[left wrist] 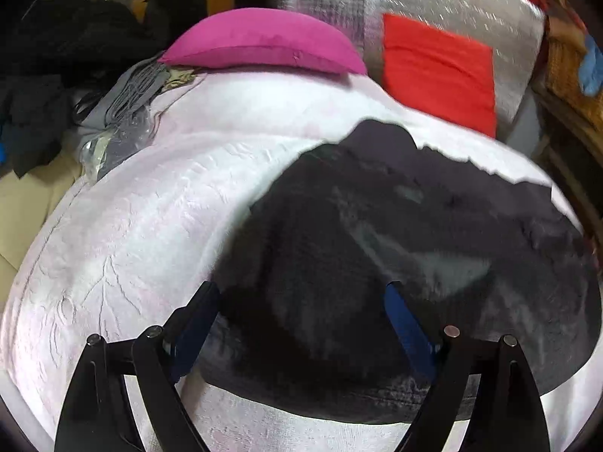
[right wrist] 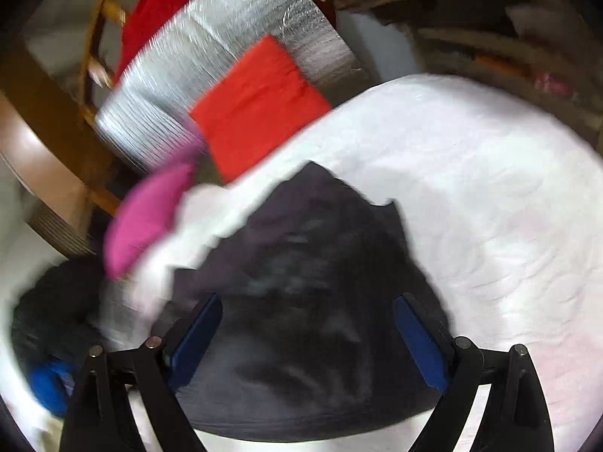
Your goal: Fold large clothes
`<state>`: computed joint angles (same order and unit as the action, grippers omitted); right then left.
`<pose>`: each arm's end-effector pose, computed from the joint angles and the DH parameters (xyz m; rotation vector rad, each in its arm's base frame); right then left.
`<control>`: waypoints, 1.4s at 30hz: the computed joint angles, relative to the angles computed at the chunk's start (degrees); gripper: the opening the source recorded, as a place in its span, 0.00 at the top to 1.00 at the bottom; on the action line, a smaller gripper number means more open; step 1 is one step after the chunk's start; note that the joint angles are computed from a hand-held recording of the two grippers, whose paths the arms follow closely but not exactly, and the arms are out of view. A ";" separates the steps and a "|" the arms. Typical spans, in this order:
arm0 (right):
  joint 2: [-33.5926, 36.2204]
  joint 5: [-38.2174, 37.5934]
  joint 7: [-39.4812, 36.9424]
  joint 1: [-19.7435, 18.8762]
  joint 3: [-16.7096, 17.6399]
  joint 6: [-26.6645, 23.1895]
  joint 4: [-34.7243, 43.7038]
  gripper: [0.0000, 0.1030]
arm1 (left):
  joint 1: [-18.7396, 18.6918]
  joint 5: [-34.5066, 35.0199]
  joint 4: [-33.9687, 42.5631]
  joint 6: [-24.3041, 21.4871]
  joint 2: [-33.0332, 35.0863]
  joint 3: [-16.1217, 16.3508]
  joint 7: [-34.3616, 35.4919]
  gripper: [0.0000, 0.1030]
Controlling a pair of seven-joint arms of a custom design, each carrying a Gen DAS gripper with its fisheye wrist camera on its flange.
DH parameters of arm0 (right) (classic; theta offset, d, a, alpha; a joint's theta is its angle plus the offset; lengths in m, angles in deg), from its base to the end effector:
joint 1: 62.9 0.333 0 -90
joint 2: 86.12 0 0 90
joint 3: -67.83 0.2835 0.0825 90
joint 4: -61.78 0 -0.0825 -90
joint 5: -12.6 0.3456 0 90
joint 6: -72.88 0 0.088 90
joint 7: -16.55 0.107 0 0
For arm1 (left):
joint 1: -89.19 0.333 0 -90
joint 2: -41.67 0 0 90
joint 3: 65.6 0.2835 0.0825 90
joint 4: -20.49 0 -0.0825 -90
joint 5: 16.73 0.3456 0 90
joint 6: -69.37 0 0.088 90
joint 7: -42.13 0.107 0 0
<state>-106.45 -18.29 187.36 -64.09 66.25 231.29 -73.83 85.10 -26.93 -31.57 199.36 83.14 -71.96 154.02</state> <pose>0.4619 -0.0016 0.5313 -0.6348 2.3090 -0.5573 0.7261 -0.1038 0.5206 -1.4315 2.2630 -0.8114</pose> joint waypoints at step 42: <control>-2.02 -8.39 6.16 -2.56 1.61 -2.25 -0.49 0.22 | -1.40 1.07 -13.03 12.31 -5.65 1.12 8.97 0.14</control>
